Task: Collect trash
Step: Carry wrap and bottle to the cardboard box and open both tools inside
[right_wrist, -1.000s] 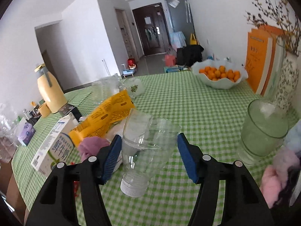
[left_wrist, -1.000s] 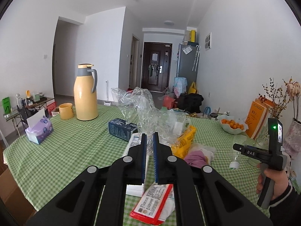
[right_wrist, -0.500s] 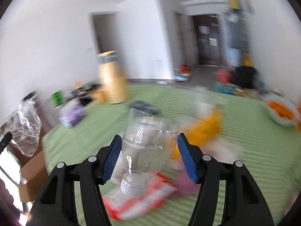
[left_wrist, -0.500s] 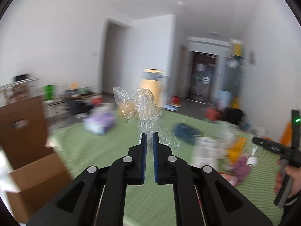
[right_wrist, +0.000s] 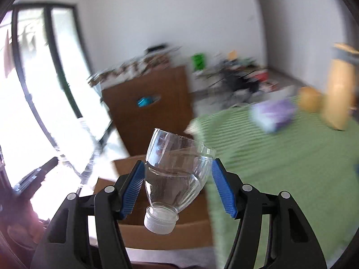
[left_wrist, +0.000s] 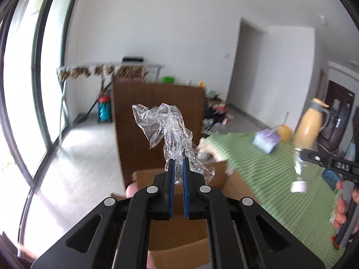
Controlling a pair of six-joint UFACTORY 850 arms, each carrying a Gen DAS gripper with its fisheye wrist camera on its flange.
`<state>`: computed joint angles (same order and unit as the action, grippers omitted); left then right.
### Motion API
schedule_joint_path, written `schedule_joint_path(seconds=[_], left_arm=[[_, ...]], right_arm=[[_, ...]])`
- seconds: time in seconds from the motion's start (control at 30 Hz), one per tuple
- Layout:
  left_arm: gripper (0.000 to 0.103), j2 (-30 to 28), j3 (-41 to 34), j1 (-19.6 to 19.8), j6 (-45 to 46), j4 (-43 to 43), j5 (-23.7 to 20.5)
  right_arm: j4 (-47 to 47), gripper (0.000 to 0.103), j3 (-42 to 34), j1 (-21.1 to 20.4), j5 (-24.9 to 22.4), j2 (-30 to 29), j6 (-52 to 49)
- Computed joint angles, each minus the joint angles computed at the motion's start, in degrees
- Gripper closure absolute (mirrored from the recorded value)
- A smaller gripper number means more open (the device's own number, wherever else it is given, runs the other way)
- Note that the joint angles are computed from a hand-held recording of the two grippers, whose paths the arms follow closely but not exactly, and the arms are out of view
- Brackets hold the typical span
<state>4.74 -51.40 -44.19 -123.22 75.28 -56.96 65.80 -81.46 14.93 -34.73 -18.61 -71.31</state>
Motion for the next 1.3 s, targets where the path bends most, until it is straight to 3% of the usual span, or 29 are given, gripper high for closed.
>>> schedule_joint_path(seconds=[0.1,0.3,0.43,0.47,0.5,0.53,0.6,0.67,0.73,0.87,0.97,1.17,1.3], left_arm=[[0.099,-0.9,2.1,5.1,0.1,-3.3,9.3],[0.099,-9.3,2.1,14.4,8.9,-14.1,26.9],[0.093,-17.4,-2.4,17.3,23.1,-28.2,28.6],[0.088,-19.1,-3.3,18.4,27.8,-33.6,30.5],[0.077,-20.4,-4.0,19.4,32.5,-37.7,31.9],[0.055,-21.2,-4.7,19.6,36.0,-40.6,31.7],[0.036,-22.2,-5.8,19.1,35.9,-39.8,28.6],[0.035,-20.1,-4.1,18.6,31.1,-35.2,27.9],[0.025,-17.6,-2.6,18.5,27.0,-31.9,27.5],[0.024,-12.7,-0.7,18.0,19.9,-27.1,21.7],[0.023,-8.8,1.4,18.5,15.5,-24.7,19.7],[0.022,-6.1,0.9,15.5,11.0,-21.1,13.9],[0.019,-4.7,1.7,13.1,9.0,-17.0,12.0]], right_arm=[[-9.1,0.042,-5.0,4.7,-0.8,-6.6,7.5],[-31.6,0.042,-16.2,10.5,0.2,-19.7,25.6],[-42.4,0.042,-21.0,12.0,-1.7,-25.6,33.4],[-44.5,0.042,-22.0,12.3,-2.3,-26.8,34.8],[-46.6,0.042,-22.9,12.8,-2.4,-28.0,35.6],[-47.3,0.042,-23.0,13.1,-2.6,-28.5,36.0],[-47.8,0.041,-24.8,13.3,-5.5,-30.4,36.3],[-48.5,0.041,-25.7,13.7,-6.9,-31.6,36.5],[-49.9,0.041,-27.4,14.0,-8.5,-33.3,36.9],[-49.4,0.040,-29.5,14.0,-11.8,-35.5,36.5],[-50.0,0.031,-32.6,14.1,-13.7,-37.6,36.7],[-50.3,0.030,-25.1,13.2,-7.3,-30.3,38.0],[-46.7,0.030,-16.3,10.8,-1.6,-21.3,35.3]])
